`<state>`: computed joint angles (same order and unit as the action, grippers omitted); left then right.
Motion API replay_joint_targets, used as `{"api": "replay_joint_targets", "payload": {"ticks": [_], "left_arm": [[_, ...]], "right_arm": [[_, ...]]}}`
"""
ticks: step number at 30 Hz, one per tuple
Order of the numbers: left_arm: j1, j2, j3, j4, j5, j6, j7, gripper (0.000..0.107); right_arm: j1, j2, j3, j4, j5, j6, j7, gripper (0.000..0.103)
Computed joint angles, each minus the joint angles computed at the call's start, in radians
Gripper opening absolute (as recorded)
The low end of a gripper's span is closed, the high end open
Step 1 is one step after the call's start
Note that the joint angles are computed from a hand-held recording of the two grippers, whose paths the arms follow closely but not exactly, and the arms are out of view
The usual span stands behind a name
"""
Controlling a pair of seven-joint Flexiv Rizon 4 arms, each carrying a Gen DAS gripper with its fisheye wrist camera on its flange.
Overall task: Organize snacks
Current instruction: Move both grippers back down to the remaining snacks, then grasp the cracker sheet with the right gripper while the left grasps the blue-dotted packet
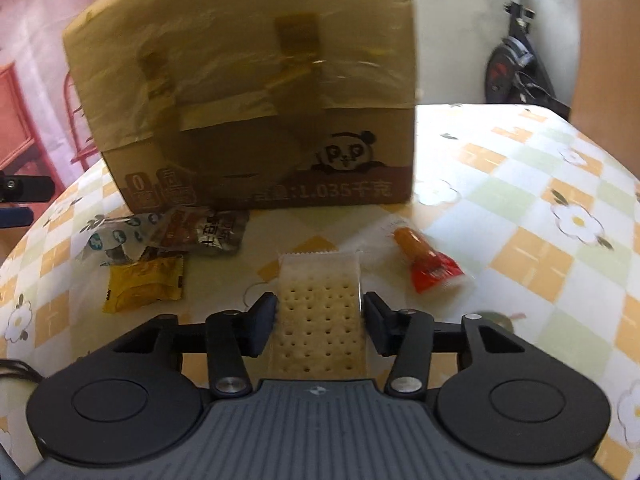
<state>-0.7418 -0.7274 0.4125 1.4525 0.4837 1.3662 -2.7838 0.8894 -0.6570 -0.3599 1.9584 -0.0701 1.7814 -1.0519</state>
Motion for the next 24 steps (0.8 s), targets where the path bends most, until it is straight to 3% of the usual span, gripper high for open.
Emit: {"api": "replay_joint_targets", "payload": {"ticks": [4,9,24], "left_arm": [[0.016,-0.005,-0.023,-0.003,-0.01,-0.008,0.024,0.084],[0.035,-0.015,-0.049,-0.007,-0.03,-0.02,0.053,0.084],[0.059,-0.094,-0.07,-0.089,-0.115,-0.042,0.087,0.083]], "right_arm": [[-0.033,-0.032,0.03,-0.045,-0.027,0.007,-0.022,0.05],[-0.001,-0.069,-0.006,-0.058,-0.003,0.044,-0.056,0.05],[-0.001,-0.07,0.01,-0.063,0.063,0.056,-0.094,0.05]]}}
